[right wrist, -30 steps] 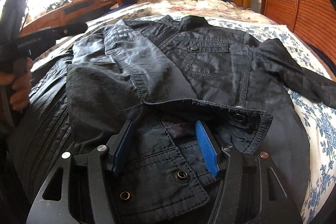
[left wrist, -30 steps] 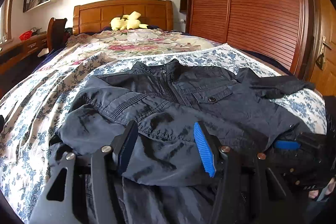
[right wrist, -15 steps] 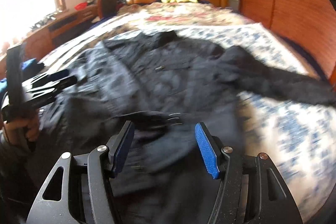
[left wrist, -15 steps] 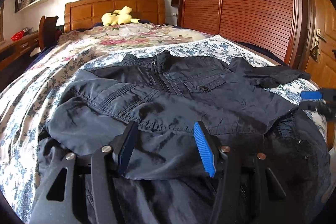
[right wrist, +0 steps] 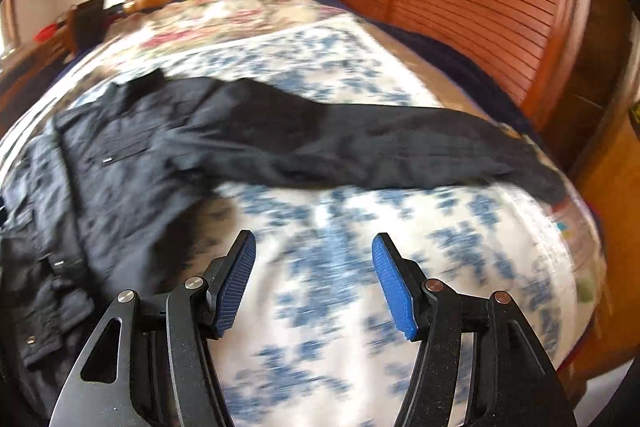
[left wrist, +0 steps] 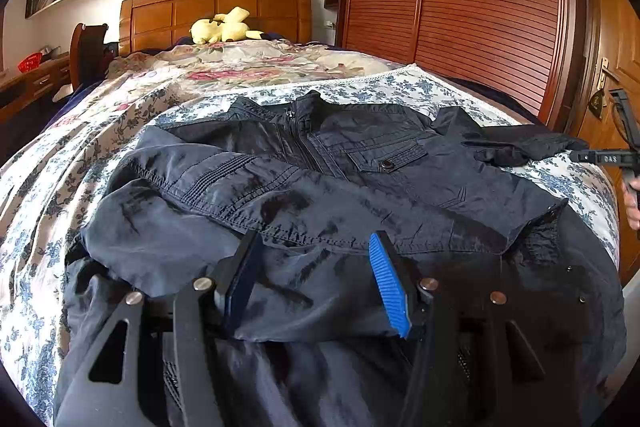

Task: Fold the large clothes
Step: 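Move the right gripper to the other sleeve cuff and grasp it, then lift the held sleeve and lay it across the jacket with the right gripper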

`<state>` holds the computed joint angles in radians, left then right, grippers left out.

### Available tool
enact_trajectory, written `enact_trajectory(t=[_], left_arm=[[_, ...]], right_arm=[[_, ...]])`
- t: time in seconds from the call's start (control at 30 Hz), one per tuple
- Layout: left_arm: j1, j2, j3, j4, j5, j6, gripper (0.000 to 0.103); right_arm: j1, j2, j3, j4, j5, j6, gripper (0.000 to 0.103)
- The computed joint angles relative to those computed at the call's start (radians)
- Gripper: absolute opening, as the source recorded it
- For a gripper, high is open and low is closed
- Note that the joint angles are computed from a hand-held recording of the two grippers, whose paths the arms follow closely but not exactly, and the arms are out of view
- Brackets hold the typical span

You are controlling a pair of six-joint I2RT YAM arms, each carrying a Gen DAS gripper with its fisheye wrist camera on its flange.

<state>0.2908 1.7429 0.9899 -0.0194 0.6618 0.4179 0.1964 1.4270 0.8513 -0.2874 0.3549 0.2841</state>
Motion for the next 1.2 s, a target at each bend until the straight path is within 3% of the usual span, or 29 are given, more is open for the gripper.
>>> enact_trajectory(t=[0.23, 0.57, 0.73, 0.9, 1.2], left_arm=[[-0.004, 0.001, 0.005, -0.010, -0.003, 0.000, 0.054], [-0.005, 0.017, 0.020, -0.024, -0.004, 0.003, 0.054], [-0.006, 0.017, 0.020, -0.025, -0.001, 0.008, 0.054], [-0.005, 0.016, 0.019, -0.026, 0.000, 0.009, 0.054], [-0.007, 0.017, 0.018, -0.021, -0.001, 0.009, 0.054]], right_arm=[[-0.197, 0.030, 0.057, 0.001, -0.038, -0.111, 0.062], [-0.417, 0.130, 0.142, 0.021, -0.148, -0.066, 0.062], [-0.462, 0.183, 0.199, -0.005, -0.210, -0.019, 0.062], [-0.467, 0.224, 0.269, -0.081, -0.203, 0.043, 0.062], [-0.472, 0.193, 0.204, -0.057, -0.229, 0.073, 0.062]])
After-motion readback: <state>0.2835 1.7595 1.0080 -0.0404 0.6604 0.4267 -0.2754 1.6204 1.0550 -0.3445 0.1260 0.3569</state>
